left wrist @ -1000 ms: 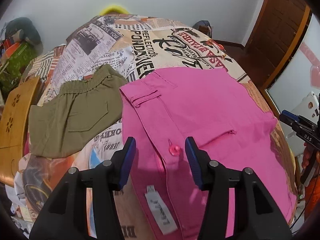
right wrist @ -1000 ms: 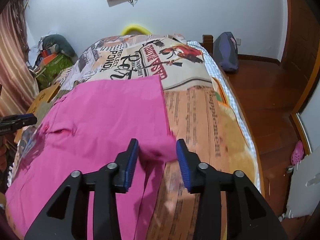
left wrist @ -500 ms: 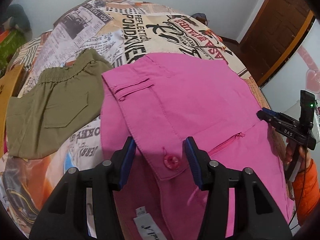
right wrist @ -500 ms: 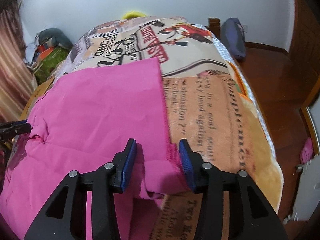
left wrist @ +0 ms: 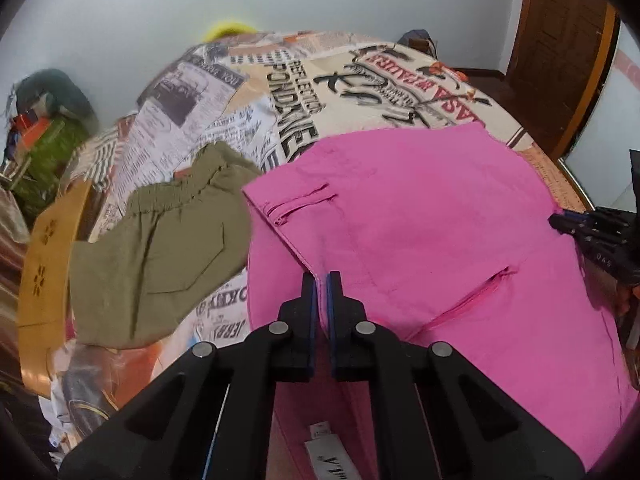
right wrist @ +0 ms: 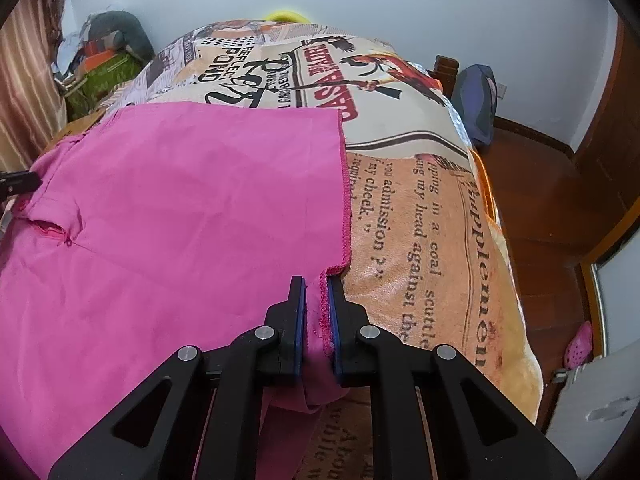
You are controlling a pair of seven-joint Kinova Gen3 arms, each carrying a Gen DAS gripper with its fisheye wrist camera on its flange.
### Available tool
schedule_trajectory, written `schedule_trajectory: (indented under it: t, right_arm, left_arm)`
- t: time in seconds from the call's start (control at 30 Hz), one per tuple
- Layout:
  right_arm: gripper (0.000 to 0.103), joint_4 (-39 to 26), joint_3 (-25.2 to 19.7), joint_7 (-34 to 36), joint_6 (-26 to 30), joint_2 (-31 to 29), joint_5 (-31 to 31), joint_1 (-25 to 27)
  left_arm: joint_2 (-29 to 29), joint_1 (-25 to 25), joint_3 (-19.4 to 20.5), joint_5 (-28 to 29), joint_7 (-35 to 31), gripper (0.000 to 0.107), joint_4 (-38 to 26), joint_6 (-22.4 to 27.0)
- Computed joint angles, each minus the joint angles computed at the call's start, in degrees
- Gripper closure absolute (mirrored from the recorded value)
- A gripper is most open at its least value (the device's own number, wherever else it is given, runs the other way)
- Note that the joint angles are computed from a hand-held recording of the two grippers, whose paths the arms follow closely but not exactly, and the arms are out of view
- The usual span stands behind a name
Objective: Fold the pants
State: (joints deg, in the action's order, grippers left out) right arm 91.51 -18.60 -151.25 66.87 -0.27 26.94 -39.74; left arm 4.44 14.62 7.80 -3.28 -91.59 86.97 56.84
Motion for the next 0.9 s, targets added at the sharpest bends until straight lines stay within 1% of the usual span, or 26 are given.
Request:
schedule_trajectory:
  t: [0.07, 0.13, 0.23, 0.27, 0.33, 0.37, 0.4, 0.47, 0.53, 0.73, 0.8, 0.9]
  right_arm:
    - [0.093, -0.6, 0.0, 0.4, 0.7, 0.4, -0.3, 0.0]
    - [0.093, -1.8, 0.2, 0.9, 1.9, 0.9, -1.0, -0.2]
    - [0.089, -3.9, 0.9, 2.8, 3.7, 0.9, -3.9, 0.3]
    - [0.085, -4.8, 1.0, 3.2, 4.9, 0.9, -4.2, 0.3]
    - [0.078, -6.0, 0.8, 3.1, 6.4, 0.3, -3.5, 0.1]
    - [0.07, -6.2, 0.7, 2.8, 6.4, -0.6, -2.9, 0.1]
    - [0.06, -6.6, 0.3, 2.2, 6.4, -0.9, -2.1, 0.1]
    - [0.05, -7.4, -0.6, 0.6, 7.1, -1.7, 0.7, 0.0]
    - [0.05, -8.7, -1.0, 0.8, 7.2, -2.0, 2.6, 0.3]
    - [0.049, -11.7, -0.3, 2.5, 5.6, 0.0, 5.1, 1.2]
    - [0.049, -12.1, 0.6, 3.6, 4.6, 1.0, 5.3, 1.4]
    - [0.049, -12.2, 2.4, 5.8, 2.0, 2.6, 3.9, 2.2]
  left_arm:
    - [1.2, -0.9, -0.4, 1.9, -1.2, 0.103, -0.5, 1.4]
    - [1.1, -1.4, -0.5, 3.2, -2.9, 0.103, -0.2, 1.5]
    - [0.6, -2.9, -0.9, 6.7, -5.3, 0.099, -1.4, 3.5]
    - [0.4, -3.8, -0.8, 7.9, -6.4, 0.097, -1.9, 4.3]
    - [-0.2, -3.7, -1.3, 7.5, -6.1, 0.087, -2.7, 4.8]
    - [-0.4, -3.7, -1.4, 7.0, -5.7, 0.075, -2.9, 4.7]
    - [-0.7, -3.8, -1.5, 6.6, -5.2, 0.063, -3.2, 4.4]
    - [-1.0, -4.4, -1.9, 6.5, -4.6, 0.058, -4.0, 3.9]
    - [-0.2, -5.2, -2.2, 7.0, -4.8, 0.058, -5.9, 5.0]
    - [3.9, -6.1, -2.5, 6.8, -4.3, 0.058, -10.5, 5.3]
    - [5.3, -6.1, -2.4, 6.6, -4.5, 0.058, -11.6, 5.0]
    - [8.6, -6.0, -2.5, 6.6, -4.4, 0.058, -13.7, 5.1]
